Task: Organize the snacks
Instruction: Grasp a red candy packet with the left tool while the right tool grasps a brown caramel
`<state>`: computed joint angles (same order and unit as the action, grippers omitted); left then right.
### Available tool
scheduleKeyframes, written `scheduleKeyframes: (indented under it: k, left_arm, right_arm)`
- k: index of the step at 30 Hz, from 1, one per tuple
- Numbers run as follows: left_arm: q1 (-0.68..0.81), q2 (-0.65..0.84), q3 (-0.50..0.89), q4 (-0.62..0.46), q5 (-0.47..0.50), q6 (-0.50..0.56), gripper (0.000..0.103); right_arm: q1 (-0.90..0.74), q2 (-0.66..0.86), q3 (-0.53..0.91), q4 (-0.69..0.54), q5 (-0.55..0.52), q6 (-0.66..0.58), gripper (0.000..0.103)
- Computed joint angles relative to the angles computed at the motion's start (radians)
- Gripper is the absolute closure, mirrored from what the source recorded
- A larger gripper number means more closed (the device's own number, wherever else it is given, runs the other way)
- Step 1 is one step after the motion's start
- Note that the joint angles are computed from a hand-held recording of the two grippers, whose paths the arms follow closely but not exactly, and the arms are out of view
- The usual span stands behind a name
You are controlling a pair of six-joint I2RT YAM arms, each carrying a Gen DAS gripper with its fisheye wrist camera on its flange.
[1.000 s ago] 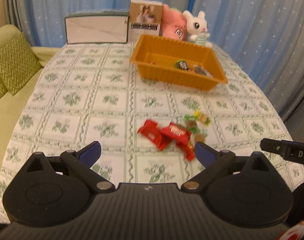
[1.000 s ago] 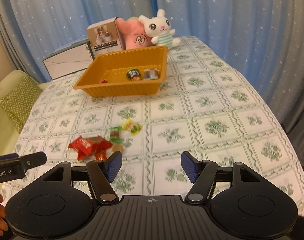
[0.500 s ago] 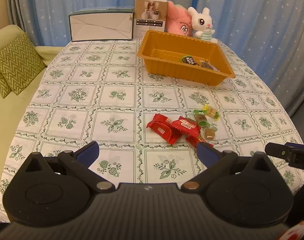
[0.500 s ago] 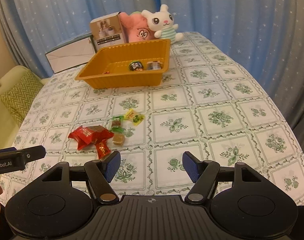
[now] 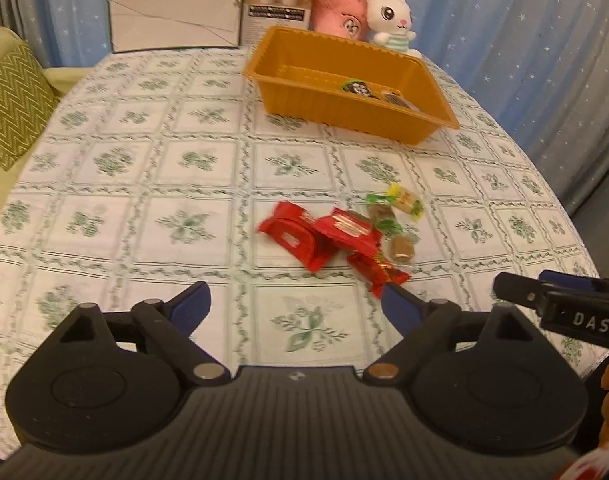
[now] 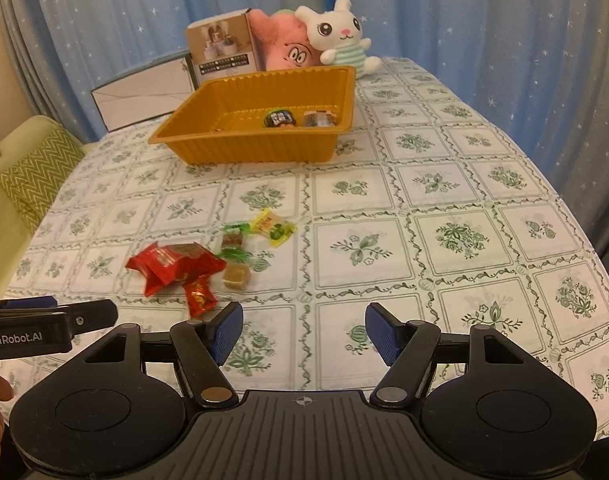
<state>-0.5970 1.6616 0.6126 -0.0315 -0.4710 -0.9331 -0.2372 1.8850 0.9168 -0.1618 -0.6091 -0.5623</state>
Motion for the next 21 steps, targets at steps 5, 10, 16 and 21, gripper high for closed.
scheduleKeyframes:
  k: [5,10,16,21]
  left_arm:
    - [0.009,0.107,0.051,0.090,0.029,0.010,0.029]
    - [0.022,0.208,0.112,0.162,0.073,0.030,0.052]
    - [0.049,0.299,0.168,0.222,0.100,0.031,0.066]
    - [0.070,0.345,0.203,0.224,0.113,0.052,0.072]
  right_arm:
    - [-0.008,0.055,0.037,0.012,0.017,0.017,0.035]
    - [-0.019,0.101,0.072,0.015,0.027,0.031,0.035]
    - [-0.019,0.140,0.108,0.017,0.035,0.055,0.035]
    - [-0.012,0.158,0.123,0.023,0.042,0.072,0.035]
